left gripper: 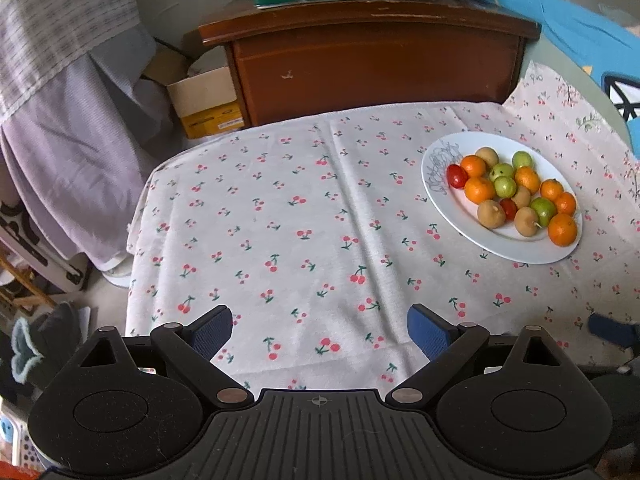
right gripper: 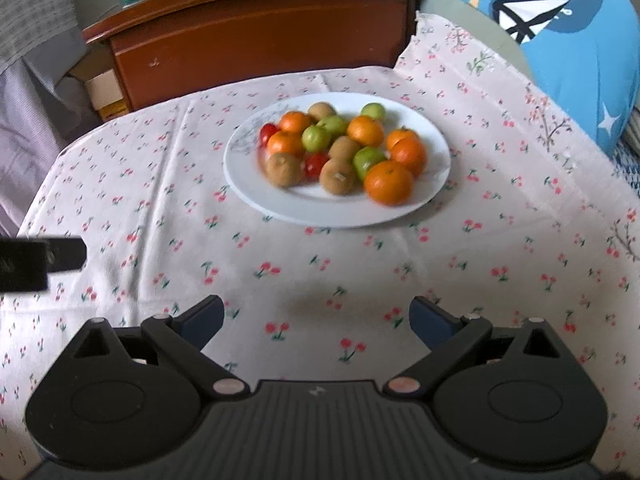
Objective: Organize fruits
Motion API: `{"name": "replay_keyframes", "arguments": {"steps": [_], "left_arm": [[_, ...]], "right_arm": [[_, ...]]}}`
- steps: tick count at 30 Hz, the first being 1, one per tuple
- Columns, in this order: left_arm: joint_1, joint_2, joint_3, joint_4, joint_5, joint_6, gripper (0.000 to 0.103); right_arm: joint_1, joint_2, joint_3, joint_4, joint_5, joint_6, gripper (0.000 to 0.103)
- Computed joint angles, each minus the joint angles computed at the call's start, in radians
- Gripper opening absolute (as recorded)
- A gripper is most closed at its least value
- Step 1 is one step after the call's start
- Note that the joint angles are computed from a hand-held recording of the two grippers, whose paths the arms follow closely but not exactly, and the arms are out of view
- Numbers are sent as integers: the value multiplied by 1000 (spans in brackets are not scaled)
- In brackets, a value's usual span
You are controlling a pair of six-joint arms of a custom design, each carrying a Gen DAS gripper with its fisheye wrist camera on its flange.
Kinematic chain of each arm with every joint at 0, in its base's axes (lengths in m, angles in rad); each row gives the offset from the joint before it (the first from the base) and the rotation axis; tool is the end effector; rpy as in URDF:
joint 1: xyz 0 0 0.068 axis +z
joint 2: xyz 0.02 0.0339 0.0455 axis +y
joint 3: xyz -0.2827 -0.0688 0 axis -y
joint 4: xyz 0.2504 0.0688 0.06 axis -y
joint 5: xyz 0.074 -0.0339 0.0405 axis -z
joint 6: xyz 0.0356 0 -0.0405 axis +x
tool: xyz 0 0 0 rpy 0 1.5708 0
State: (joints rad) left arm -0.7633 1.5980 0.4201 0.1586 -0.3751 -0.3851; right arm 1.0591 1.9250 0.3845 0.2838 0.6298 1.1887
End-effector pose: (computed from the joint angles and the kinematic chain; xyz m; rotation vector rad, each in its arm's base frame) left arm 0.1789 -0.1531 0.0965 0.3357 2.4630 0.0140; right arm 0.1247 0.1793 0.0324 0.2841 2.4309 0.0050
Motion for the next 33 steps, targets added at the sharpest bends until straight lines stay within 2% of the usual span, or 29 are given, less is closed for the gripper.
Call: {"name": "replay_keyframes", "arguments": {"steps": [5,10,15,24,29,33], "left_arm": [[16,-58,-41,2,19,2,96],[21,-96,-66,-1,32,0,96],[24,-117,-79,0,39,7,96],[34,-130,-87,2,46,0,96],[32,-130,-88,6,46,-2,96],[38,-119,-85,8,48,-1,96]], "right_arm": [[60,84,15,79,24,1,99],[113,165,67,86,88,-52,102],[131,224,79,166,140,-72,102],[91,269,97,248,153,-151,102],[51,285,88,341,125,-235,102],[51,291,86,354,126,-239,102]]}}
